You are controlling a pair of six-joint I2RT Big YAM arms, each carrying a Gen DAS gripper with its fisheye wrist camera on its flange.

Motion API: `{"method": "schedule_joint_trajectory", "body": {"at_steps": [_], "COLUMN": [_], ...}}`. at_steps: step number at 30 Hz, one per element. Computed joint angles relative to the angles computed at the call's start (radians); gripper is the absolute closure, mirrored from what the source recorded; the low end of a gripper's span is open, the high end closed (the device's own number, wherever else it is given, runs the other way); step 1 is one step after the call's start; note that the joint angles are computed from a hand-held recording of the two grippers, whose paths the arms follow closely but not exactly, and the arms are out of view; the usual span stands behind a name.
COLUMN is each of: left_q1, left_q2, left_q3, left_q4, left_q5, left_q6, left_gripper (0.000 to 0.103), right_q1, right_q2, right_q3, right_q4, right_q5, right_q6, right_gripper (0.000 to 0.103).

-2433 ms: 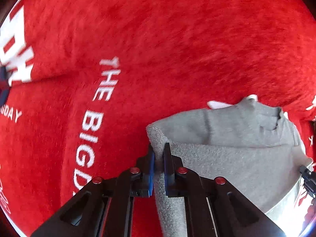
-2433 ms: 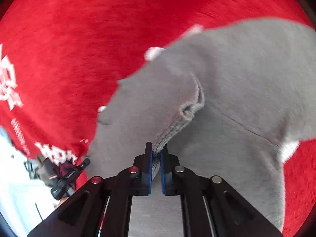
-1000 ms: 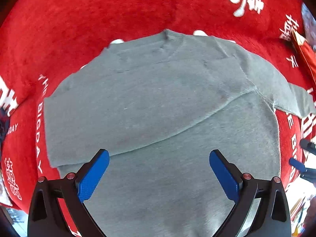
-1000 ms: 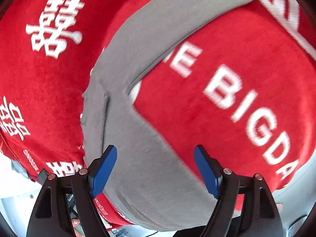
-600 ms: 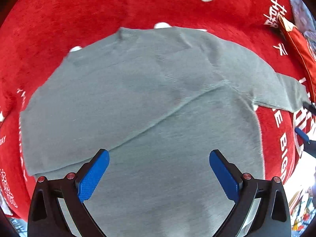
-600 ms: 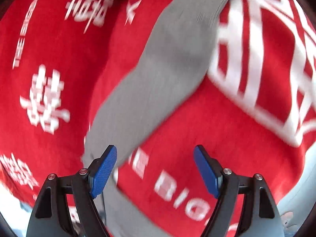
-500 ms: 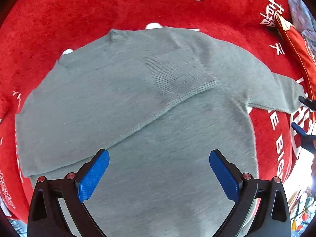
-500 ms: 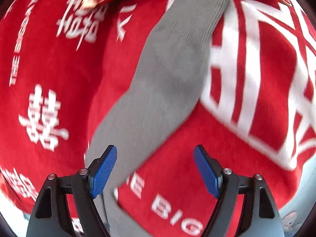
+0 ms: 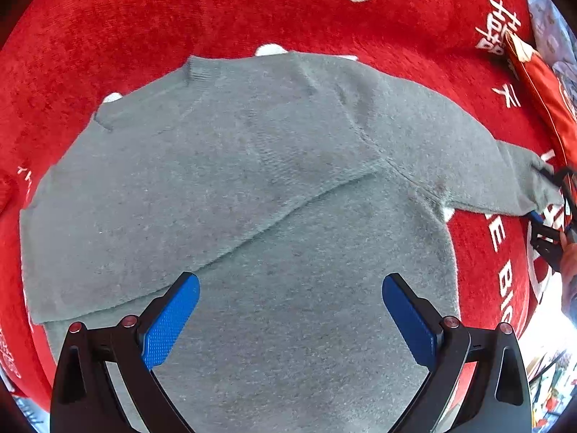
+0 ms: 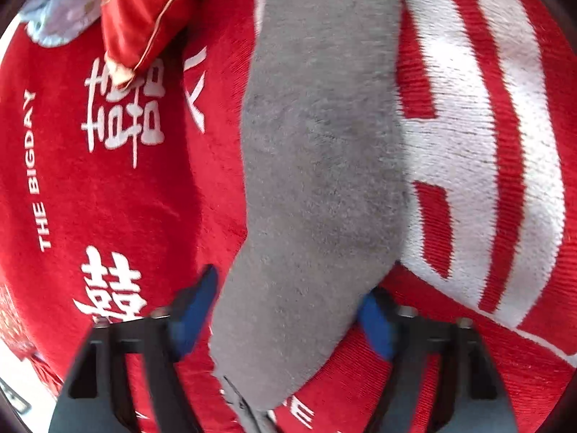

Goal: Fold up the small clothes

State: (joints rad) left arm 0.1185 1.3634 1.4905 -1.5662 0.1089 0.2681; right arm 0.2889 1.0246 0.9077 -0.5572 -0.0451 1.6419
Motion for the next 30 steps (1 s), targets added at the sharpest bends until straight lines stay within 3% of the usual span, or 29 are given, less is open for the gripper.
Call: {"method": "schedule_joint_trajectory", "body": {"at_steps": [1, 3, 5, 9, 11, 14, 19, 23, 28, 29, 30], "left_q1": [0.007, 0.026, 0.047, 0.097, 0.120, 0.159, 0.261, 0.338, 0.415, 0.428, 0.444], "left_q2": [-0.001, 0.002, 0.008, 0.005, -0.008, -0.015, 0.012, 0.025, 0.048, 0.050, 0.054], "left_q3": [0.001, 0.006, 0.013, 0.014, 0.009, 0.008, 0.043, 0.063, 0.068, 0.066, 0.067], "left_q4": [0.004, -0.001, -0.009, 0.002, 0.017, 0.045, 0.031, 0.051, 0.068, 0.072, 0.074], "left_q5": [0.001, 0.015, 0.022, 0.026, 0.016, 0.001, 0.027, 0.025, 0.013, 0.010, 0.012], "left_q6": [-0.003, -0.006, -0.014, -0.004, 0.011, 0.026, 0.059, 0.061, 0.055, 0.052, 0.051], "left_gripper": [0.001, 0.001, 0.001, 0.001, 0.001, 0.002, 0.002, 0.002, 0.002, 0.002, 0.002], "right_q1": [-0.002, -0.002, 0.003, 0.026, 0.053, 0.113, 0.256, 0.388, 0.474, 0.485, 0.492], "right_q2": [-0.008, -0.022, -0.021, 0.044, 0.105, 0.202, 0.408, 0.624, 0.827, 0.866, 0.881], "right_q3": [-0.016, -0.034, -0.017, 0.108, 0.209, 0.350, 0.620, 0.878, 1.054, 1.087, 1.088], "right_q4": [0.019, 0.052, 0.055, 0.034, -0.006, -0.033, -0.093, -0.236, -0.472, -0.546, -0.577], "right_q5": [0.001, 0.010, 0.021, -0.017, -0.045, -0.065, -0.126, -0.199, -0.230, -0.210, -0.201], "right_q6": [0.036, 0.061, 0.018, -0.174, -0.303, -0.425, -0.635, -0.823, -0.857, -0.863, -0.848], "right_gripper": [0.073, 0.097, 0.097, 0.097, 0.097, 0.097, 0.097, 0.097, 0.095, 0.092, 0.079]}}
